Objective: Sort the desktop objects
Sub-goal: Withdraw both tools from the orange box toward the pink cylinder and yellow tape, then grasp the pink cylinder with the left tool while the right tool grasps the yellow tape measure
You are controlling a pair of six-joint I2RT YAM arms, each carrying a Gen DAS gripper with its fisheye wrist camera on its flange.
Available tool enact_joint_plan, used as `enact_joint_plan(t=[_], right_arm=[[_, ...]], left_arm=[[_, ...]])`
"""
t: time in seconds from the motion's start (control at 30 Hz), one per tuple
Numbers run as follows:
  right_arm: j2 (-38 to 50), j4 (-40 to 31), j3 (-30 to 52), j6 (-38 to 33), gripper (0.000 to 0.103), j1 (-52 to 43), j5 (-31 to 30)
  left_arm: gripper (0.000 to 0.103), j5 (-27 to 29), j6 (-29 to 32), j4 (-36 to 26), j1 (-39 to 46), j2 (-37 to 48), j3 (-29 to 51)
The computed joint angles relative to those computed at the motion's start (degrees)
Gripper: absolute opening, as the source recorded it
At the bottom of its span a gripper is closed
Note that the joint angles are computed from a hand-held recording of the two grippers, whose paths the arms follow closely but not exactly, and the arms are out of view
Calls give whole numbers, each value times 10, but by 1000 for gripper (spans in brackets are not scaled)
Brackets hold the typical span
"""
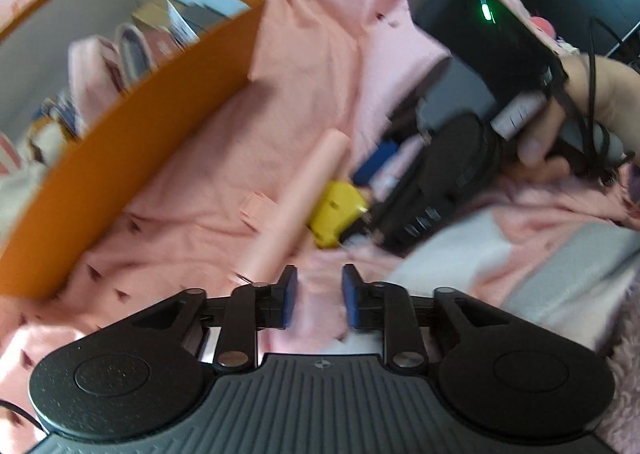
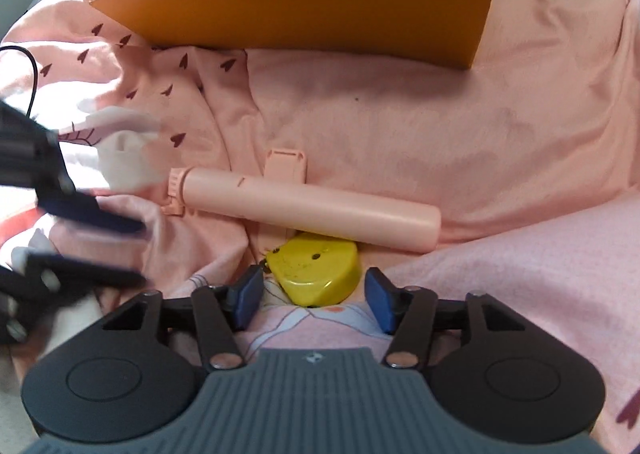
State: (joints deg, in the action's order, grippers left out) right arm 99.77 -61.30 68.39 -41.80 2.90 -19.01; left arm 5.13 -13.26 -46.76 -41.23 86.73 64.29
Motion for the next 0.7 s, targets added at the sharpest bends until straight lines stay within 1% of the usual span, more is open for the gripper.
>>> enact_joint_plan(t=[0.07, 0.13, 0.27, 0.33, 0.37, 0.47, 0.5, 0.53, 0.7], right_arm=[[5, 4, -2, -3, 62, 4, 1], [8, 13, -8, -7, 64, 11, 4], [10, 33, -21, -8, 65, 20, 6], [4, 44, -30, -11, 59, 21, 11], [1, 47, -33, -11, 59, 19, 10], [-11, 48, -39, -18, 58, 15, 6], [-15, 46, -40, -21, 57, 14, 6], [-18, 44, -39, -24, 57, 12, 5], [-29, 29, -29, -32, 57, 0, 1]], left_arm=[[36, -36, 17, -7, -2, 11, 16], [37, -54, 37, -8, 4, 23, 23], [37, -45, 53, -10, 18, 41, 26], [37, -34, 66, -4, 20, 51, 25], [37, -31, 72, 1, 20, 55, 23], [41, -24, 83, 15, 19, 67, 21], [47, -21, 86, 18, 20, 72, 21], [50, -24, 85, 21, 17, 77, 21], [50, -36, 97, 26, 9, 126, 42]])
